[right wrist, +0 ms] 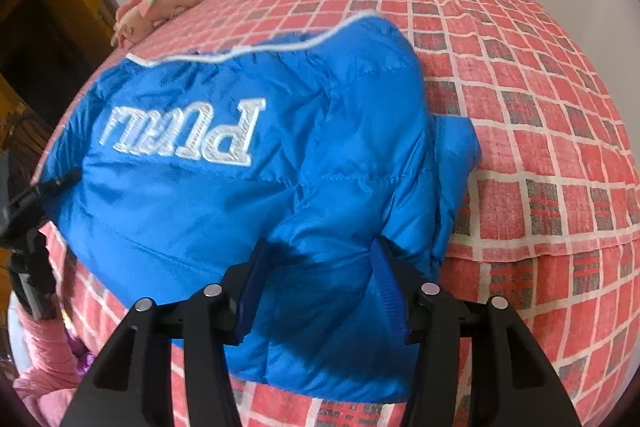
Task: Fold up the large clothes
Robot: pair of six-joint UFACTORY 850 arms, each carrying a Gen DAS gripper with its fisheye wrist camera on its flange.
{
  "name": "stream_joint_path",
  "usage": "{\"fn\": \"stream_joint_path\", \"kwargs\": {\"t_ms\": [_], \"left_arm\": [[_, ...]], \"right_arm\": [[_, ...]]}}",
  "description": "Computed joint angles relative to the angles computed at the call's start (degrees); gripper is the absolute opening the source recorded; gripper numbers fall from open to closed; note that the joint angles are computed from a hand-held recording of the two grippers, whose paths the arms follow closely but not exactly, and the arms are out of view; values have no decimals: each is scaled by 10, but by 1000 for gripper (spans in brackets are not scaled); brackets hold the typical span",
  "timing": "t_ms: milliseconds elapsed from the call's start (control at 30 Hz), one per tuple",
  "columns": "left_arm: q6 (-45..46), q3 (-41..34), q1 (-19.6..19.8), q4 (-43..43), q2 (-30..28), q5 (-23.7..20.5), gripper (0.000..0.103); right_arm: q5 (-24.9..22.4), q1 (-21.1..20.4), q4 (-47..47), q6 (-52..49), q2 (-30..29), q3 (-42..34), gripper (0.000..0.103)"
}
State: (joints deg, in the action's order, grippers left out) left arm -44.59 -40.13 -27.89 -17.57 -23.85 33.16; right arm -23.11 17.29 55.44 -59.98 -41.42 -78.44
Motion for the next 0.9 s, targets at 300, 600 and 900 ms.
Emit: {"fn": "stream_joint_path", "kwargs": {"t_ms": [300, 600, 900], "left_arm": [[328, -59, -63, -256, 49, -38, 33], [635, -195, -102, -469, 5, -91, 33], [958, -352, -134, -735, -92, -98, 33]], "right_arm": [[15, -30, 82, -86, 53, 47, 54], [23, -46, 63, -66, 67, 67, 54], [28, -48, 50, -54, 71, 71, 54]]}}
